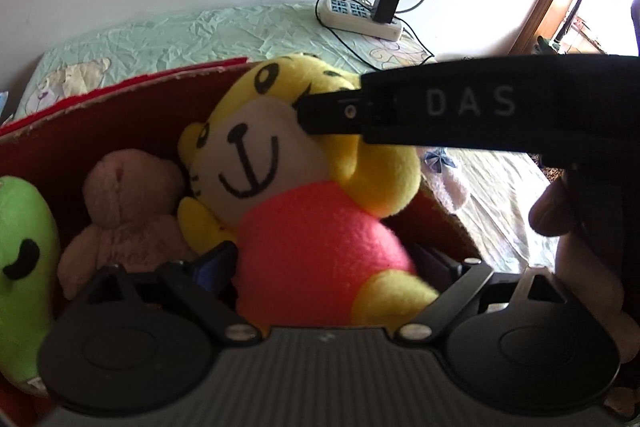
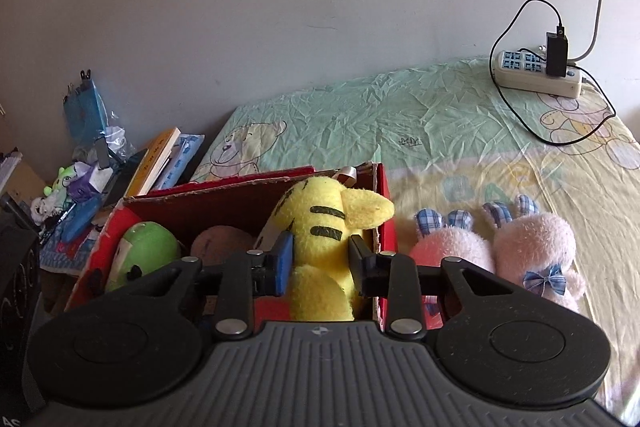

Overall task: Organize objects
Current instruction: 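Lower the tiger plush into the red box and open the right gripper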

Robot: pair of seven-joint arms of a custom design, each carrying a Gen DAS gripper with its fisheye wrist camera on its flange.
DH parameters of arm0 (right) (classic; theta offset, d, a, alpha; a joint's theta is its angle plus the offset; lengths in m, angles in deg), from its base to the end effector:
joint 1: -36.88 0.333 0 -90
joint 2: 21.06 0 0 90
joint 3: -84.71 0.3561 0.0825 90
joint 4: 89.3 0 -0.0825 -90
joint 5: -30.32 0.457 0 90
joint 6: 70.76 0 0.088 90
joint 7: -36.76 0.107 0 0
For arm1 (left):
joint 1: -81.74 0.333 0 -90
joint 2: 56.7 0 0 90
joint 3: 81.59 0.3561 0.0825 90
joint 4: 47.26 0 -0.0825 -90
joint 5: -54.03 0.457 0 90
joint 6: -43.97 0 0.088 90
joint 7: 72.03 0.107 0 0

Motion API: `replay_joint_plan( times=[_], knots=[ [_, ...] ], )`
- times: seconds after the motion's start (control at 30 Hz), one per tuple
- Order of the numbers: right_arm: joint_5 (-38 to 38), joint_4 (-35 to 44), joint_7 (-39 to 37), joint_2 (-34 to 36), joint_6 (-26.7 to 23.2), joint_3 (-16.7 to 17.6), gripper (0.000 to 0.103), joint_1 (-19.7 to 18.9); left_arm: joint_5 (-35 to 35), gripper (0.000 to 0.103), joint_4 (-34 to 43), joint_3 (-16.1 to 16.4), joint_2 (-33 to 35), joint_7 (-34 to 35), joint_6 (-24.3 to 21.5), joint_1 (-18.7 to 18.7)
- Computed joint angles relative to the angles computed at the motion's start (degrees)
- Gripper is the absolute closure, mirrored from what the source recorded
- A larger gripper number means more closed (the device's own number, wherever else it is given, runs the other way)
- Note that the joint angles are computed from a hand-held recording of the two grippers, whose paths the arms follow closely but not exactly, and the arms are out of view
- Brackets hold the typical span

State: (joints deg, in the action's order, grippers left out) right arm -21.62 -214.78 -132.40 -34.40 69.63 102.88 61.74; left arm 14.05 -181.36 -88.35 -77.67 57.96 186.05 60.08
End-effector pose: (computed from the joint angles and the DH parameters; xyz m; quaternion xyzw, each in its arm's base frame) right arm 0.4194 0.4054 0.5432 -0.4934 0.7537 -0.2499 0.3551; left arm 0.4662 -0.2548 0.5383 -0.3752 0.8598 -0.3452 0.0270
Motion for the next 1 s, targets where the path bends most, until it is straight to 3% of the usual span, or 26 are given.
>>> replay_joint_plan(
  times=[0.4, 1.0],
  knots=[
    [0.46, -2.16, 3.81, -2.6, 2.18, 0.99, 0.068, -0.95, 4.26, 0.006, 0.32, -1.39, 0.21, -2.45, 0.89, 0.3],
    [3.41, -4.64, 4.1, -6.13, 2.21, 3.35, 0.067, -1.14, 14.97, 0.003, -4.49, -2.63, -5.84, -14.16, 6.24, -0.28]
  ],
)
